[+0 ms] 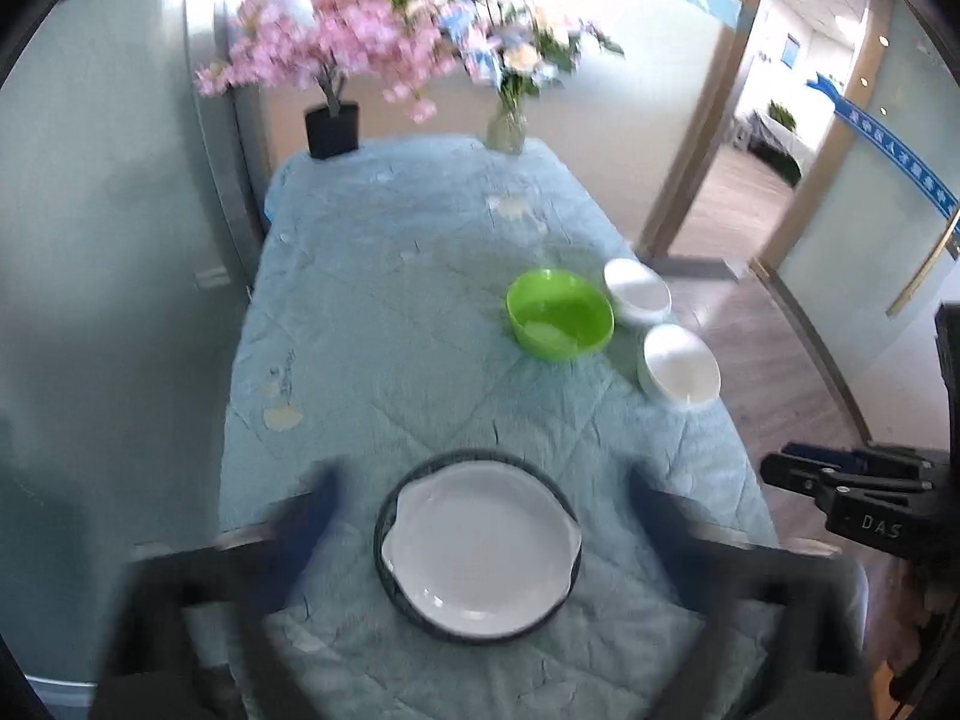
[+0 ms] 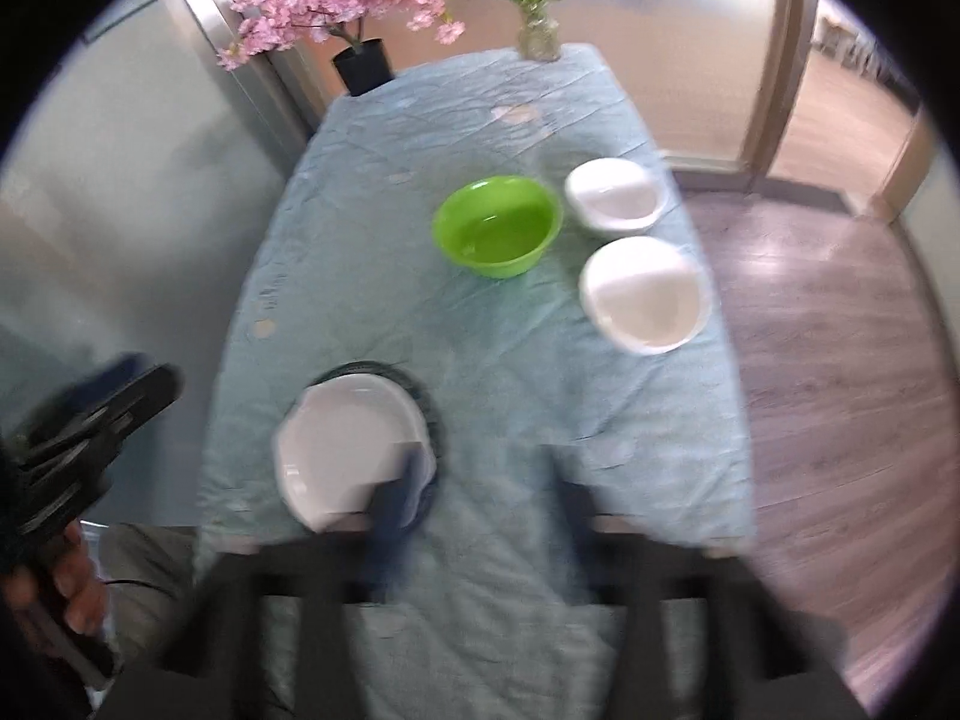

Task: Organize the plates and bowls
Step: 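Move both grippers to the lime-green bowl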

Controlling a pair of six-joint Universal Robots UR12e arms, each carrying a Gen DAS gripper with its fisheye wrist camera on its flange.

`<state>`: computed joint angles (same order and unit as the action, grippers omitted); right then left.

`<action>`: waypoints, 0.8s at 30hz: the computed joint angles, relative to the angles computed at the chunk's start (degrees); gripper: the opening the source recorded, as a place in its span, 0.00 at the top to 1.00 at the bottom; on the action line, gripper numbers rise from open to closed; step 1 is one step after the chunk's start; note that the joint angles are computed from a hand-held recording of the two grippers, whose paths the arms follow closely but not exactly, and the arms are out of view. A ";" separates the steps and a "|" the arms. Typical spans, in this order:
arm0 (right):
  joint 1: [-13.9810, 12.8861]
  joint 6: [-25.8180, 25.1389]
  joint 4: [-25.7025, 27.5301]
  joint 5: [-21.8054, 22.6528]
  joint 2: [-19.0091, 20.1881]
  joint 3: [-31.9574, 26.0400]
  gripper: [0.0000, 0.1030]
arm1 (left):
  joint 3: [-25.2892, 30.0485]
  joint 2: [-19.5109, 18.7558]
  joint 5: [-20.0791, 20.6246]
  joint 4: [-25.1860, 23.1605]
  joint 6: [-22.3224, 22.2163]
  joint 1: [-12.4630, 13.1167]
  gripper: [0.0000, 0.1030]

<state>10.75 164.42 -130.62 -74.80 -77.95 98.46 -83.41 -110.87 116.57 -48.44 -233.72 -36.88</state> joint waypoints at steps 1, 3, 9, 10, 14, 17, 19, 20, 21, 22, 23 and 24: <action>-0.38 0.49 -1.11 0.85 -0.11 0.31 0.75 | 0.15 -0.26 1.15 1.44 0.32 -0.25 0.01; -1.87 2.02 -1.77 6.00 0.03 0.37 0.40 | 1.25 -0.78 -0.25 1.35 1.78 0.13 0.01; -3.03 6.05 -7.30 8.88 1.55 -0.58 0.01 | 3.06 -2.14 -6.55 3.30 4.87 2.62 0.01; -3.10 6.82 -6.75 9.20 2.27 -1.53 0.01 | 3.30 -2.34 -8.08 3.63 5.37 3.25 0.01; -2.58 8.56 -5.29 8.72 5.13 -5.08 0.01 | 4.55 -3.53 -12.17 5.65 7.39 6.13 0.01; -1.48 8.71 -2.34 6.53 8.18 -9.03 0.01 | 6.62 -4.92 -14.14 5.22 9.91 8.49 0.01; -0.94 8.06 0.42 5.46 9.95 -11.53 0.01 | 8.95 -6.36 -14.84 2.90 11.89 9.96 0.01; -0.67 7.61 1.75 5.10 10.90 -12.81 0.01 | 10.16 -7.14 -14.64 1.74 12.76 10.61 0.01; -0.26 7.16 3.14 4.30 12.00 -14.32 0.01 | 11.25 -8.01 -14.36 1.15 13.42 11.27 0.01; 0.18 6.80 4.26 3.27 13.11 -15.78 0.01 | 11.88 -8.63 -14.53 0.92 13.78 11.80 0.01; 0.41 6.50 5.05 2.89 13.91 -16.80 0.01 | 13.23 -9.73 -15.02 -0.04 14.23 12.58 0.01; 0.70 6.31 5.52 2.21 14.89 -17.94 0.01 | 13.96 -10.43 -15.55 -0.38 14.70 13.03 0.01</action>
<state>11.45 170.74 -125.10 -72.59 -63.05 80.52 -69.45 -121.30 101.03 -48.82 -219.02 -23.85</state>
